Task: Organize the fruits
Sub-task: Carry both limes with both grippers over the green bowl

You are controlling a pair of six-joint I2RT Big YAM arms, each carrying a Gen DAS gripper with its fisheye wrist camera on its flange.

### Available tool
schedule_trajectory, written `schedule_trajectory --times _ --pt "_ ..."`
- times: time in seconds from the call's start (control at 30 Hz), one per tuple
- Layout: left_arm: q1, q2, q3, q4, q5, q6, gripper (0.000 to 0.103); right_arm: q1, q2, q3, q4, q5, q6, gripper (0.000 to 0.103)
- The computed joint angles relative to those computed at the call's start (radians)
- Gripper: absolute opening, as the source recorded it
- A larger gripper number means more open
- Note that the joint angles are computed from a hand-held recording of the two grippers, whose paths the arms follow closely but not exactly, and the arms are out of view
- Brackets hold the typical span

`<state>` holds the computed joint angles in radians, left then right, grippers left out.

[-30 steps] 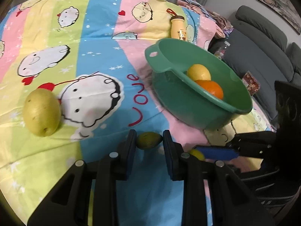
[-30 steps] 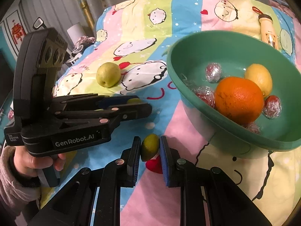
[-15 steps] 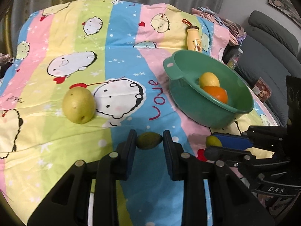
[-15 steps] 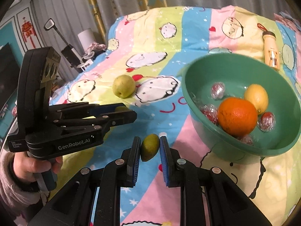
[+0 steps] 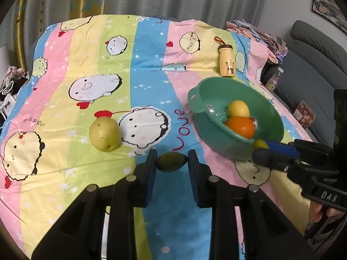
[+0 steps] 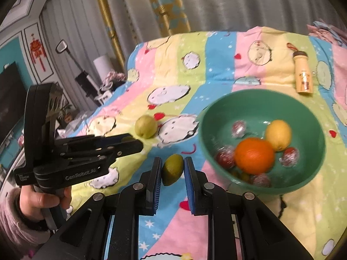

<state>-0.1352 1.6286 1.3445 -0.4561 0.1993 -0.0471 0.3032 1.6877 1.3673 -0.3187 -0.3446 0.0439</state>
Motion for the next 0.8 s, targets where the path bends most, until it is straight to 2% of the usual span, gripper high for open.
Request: schedule_trajectory --times 0.47,0.8 --pt "-0.079 0.014 0.084 -0.018 -0.052 0.001 0.029 -0.067 -0.052 -0.033 0.075 0.014 0.063 0.022" --pt "-0.128 0.078 0.192 -0.072 -0.078 0.006 0.029 -0.104 -0.052 -0.034 0.09 0.036 0.094 0.022"
